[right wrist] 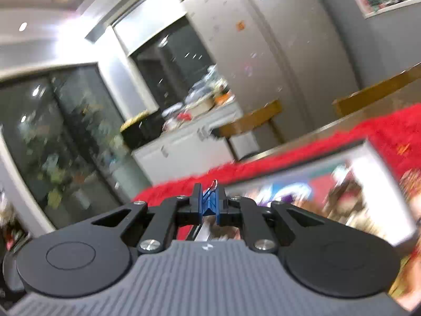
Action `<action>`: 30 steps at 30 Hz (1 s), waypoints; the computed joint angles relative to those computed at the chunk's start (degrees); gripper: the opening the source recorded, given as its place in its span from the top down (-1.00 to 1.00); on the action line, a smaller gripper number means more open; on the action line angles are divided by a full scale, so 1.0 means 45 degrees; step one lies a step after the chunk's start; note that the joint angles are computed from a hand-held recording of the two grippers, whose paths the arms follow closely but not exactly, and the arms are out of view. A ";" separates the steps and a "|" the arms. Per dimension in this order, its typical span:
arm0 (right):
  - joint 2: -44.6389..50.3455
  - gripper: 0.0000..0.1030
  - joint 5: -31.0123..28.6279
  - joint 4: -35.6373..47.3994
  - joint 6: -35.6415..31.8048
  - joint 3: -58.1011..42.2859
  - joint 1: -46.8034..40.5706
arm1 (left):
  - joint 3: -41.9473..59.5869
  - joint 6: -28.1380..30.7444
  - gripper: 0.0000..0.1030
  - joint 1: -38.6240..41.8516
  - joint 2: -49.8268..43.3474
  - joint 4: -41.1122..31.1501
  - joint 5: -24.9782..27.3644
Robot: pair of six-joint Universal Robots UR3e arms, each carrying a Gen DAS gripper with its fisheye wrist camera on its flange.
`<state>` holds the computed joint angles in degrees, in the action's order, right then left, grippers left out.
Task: Organize objects
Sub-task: 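Lift and carry triangle snack in left tool and binder clip in right tool over box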
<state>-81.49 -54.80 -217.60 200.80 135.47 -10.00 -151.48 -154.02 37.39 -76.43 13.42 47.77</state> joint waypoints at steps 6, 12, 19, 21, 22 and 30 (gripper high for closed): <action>-0.0299 0.80 -0.1118 0.1794 -0.0489 -0.2140 -0.0688 | 0.4458 -0.3207 -0.02 -0.3946 -0.2785 0.0299 0.2160; 0.1145 0.79 -0.0821 0.3204 -0.0148 -0.4568 -0.1358 | 0.9470 -0.5900 -0.02 -0.6834 -0.6121 -0.0095 0.3959; 0.3388 0.79 -0.0553 0.4037 -0.0660 -0.6141 -0.1645 | 1.4469 -0.6023 -0.02 -0.8328 -0.9916 -0.2478 0.4519; 0.3966 0.79 -0.0658 0.4682 -0.0986 -0.6584 -0.1592 | 1.5831 -0.5637 -0.02 -0.8588 -1.0729 -0.4001 0.4593; 0.4247 0.79 -0.0903 0.5005 -0.0968 -0.6847 -0.1510 | 1.6309 -0.5468 -0.02 -0.8669 -1.1191 -0.4285 0.4564; 0.5699 0.79 -0.1736 0.7490 -0.1060 -0.8406 -0.0998 | 1.9594 -0.5222 -0.02 -0.8912 -1.3667 -0.7642 0.5029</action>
<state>-55.84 -62.61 -183.90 196.03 97.64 -14.49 -63.31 -177.52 -2.72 -137.93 -20.97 70.40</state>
